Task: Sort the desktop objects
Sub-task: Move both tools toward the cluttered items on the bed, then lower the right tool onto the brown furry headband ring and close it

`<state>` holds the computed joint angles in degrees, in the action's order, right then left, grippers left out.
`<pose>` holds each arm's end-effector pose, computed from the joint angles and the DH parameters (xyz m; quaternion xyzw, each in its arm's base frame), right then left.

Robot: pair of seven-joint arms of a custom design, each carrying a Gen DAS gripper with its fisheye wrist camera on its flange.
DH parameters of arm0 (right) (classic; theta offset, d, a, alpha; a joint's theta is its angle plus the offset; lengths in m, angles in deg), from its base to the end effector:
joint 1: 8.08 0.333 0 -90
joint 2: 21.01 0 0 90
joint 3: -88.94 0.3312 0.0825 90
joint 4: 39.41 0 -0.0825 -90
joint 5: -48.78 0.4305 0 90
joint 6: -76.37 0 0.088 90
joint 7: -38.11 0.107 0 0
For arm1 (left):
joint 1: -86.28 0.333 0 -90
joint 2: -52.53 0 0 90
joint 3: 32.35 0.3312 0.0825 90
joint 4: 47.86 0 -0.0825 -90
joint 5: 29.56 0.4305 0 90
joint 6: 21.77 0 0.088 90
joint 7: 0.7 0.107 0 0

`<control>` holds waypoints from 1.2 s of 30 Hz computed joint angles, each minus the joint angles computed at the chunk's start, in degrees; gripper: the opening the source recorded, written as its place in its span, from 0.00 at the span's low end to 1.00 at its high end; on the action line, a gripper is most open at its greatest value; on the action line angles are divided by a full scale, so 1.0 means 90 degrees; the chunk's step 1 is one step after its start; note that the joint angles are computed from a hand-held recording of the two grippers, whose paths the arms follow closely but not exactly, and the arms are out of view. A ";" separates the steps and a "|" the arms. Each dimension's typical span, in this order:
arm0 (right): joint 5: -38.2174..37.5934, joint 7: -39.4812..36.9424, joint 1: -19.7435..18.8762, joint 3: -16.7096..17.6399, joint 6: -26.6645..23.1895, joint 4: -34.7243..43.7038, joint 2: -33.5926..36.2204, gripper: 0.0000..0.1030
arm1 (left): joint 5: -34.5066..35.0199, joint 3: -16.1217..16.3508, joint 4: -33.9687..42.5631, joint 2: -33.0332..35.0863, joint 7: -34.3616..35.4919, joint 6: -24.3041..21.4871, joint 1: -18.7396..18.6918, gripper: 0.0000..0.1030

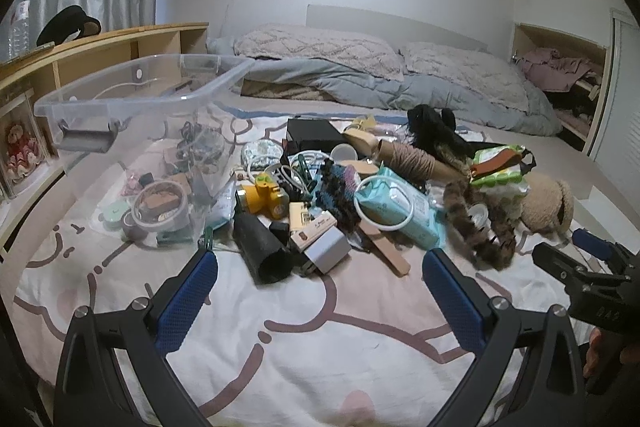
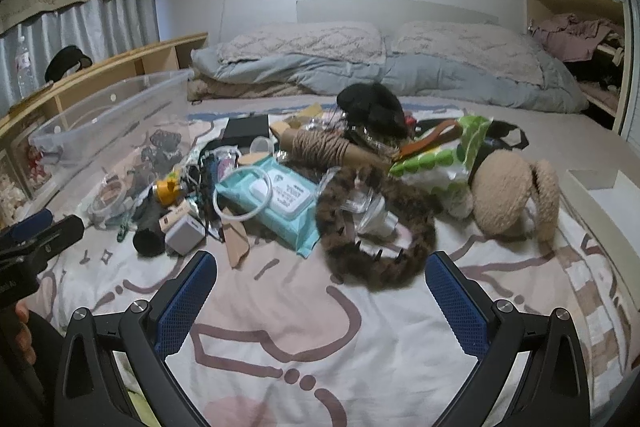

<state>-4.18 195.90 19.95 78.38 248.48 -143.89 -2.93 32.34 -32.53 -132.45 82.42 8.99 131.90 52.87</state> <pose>0.6566 0.2800 0.4334 -0.6383 0.6232 -0.2779 0.3563 0.6443 -0.4606 0.4333 -0.6196 0.6302 -0.3580 0.3013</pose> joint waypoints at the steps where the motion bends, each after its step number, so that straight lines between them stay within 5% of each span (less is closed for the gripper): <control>1: 0.0099 -0.0096 -0.0047 0.0062 -0.0005 0.0010 0.0037 1.00 | -0.0041 -0.0019 0.0012 0.0019 0.0046 -0.0010 0.0015 1.00; 14: 0.2120 -0.1499 -0.0479 0.0474 -0.0182 0.0231 0.0533 1.00 | -0.0949 -0.0121 0.0247 0.0344 0.0953 0.0041 0.0075 1.00; 20: 0.2654 -0.1375 -0.0270 0.0019 -0.0555 0.0762 0.0928 1.00 | -0.1350 -0.0085 0.0377 0.0477 0.1441 -0.0047 -0.0005 1.00; 25: 0.2538 -0.1167 -0.0217 -0.0242 -0.1169 0.1343 0.1322 1.00 | -0.1608 -0.0057 0.0458 0.0543 0.1643 -0.0154 -0.0041 1.00; 34: 0.3732 -0.2462 -0.0988 0.0658 -0.2796 0.2508 0.2129 1.00 | -0.1925 -0.0062 0.0587 0.0642 0.1924 -0.0376 -0.0073 1.00; 36: 0.3787 -0.2423 -0.0901 0.0572 -0.2860 0.2514 0.2174 1.00 | -0.2028 -0.0101 0.0645 0.0676 0.2029 -0.0483 -0.0063 1.00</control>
